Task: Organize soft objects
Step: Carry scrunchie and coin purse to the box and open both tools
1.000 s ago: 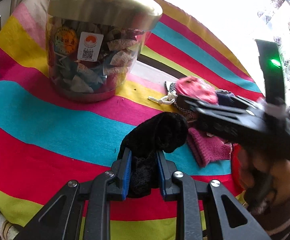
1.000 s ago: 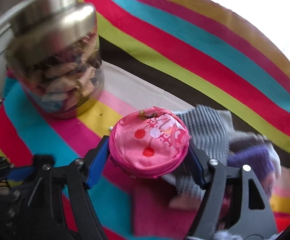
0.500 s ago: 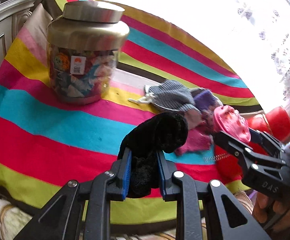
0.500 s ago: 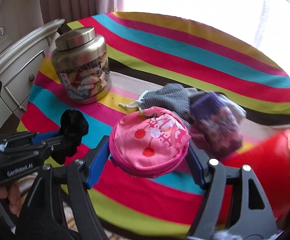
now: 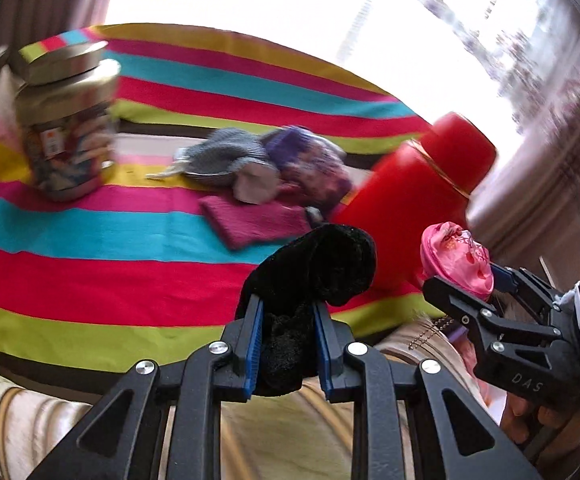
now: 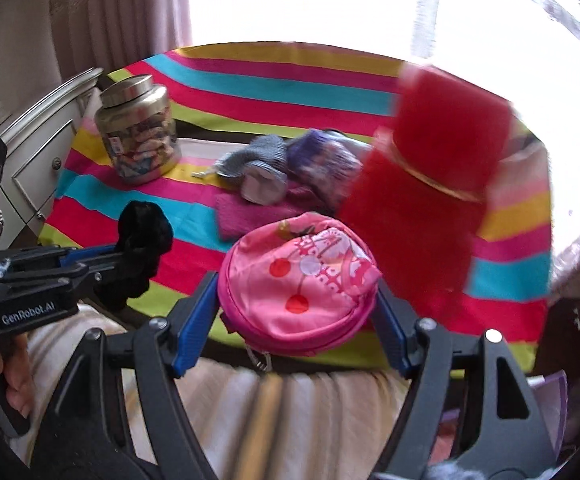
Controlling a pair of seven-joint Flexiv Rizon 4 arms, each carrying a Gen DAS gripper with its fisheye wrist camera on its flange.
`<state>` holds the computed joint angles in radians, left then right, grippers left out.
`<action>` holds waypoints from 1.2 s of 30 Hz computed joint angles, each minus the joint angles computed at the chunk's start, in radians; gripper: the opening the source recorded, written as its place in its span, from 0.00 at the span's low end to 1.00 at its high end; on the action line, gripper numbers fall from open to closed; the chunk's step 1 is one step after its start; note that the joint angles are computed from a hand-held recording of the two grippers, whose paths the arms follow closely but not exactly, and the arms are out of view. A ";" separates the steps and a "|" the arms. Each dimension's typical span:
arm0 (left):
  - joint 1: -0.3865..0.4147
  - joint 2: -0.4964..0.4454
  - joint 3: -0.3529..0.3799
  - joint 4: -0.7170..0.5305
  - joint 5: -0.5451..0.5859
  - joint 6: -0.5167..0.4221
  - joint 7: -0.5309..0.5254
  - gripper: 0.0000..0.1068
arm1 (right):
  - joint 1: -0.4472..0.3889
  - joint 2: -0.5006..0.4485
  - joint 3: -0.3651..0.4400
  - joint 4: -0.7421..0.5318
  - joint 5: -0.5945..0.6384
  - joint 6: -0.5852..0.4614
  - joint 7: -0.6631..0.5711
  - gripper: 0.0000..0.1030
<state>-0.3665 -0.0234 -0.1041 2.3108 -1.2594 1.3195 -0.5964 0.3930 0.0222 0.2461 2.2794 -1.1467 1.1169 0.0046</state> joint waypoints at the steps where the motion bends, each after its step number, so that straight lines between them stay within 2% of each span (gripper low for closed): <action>1: -0.005 0.007 -0.003 0.004 0.007 -0.004 -0.001 0.23 | -0.003 0.028 0.006 0.024 0.019 -0.014 0.002 0.73; 14: -0.097 0.034 -0.046 -0.011 0.226 -0.084 -0.085 0.23 | -0.052 0.402 0.130 0.284 0.336 -0.226 -0.031 0.73; 22: -0.149 0.013 -0.078 -0.052 0.251 -0.206 -0.074 0.23 | -0.059 0.604 0.192 0.351 0.524 -0.414 -0.076 0.74; 24: -0.160 0.010 -0.085 -0.061 0.228 -0.250 -0.045 0.27 | -0.058 0.639 0.197 0.361 0.556 -0.446 -0.082 0.74; 26: -0.166 0.005 -0.088 -0.074 0.213 -0.312 -0.020 0.39 | -0.059 0.664 0.195 0.370 0.586 -0.462 -0.088 0.75; 28: -0.171 0.004 -0.092 -0.079 0.214 -0.340 -0.019 0.59 | -0.068 0.669 0.194 0.374 0.596 -0.468 -0.088 0.77; 31: -0.179 0.002 -0.093 -0.074 0.255 -0.308 -0.044 0.63 | -0.073 0.666 0.198 0.374 0.597 -0.470 -0.087 0.81; 33: -0.176 -0.002 -0.091 -0.073 0.316 -0.277 -0.107 0.63 | -0.072 0.663 0.198 0.374 0.597 -0.461 -0.084 0.82; 36: -0.179 0.001 -0.089 -0.056 0.268 -0.224 -0.089 0.63 | -0.072 0.654 0.195 0.375 0.587 -0.430 -0.085 0.82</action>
<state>-0.5459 -0.0225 -0.1931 2.2546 -0.9910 1.0952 -0.6854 0.3211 0.6763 0.4412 2.6549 -0.5600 0.6869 -0.0799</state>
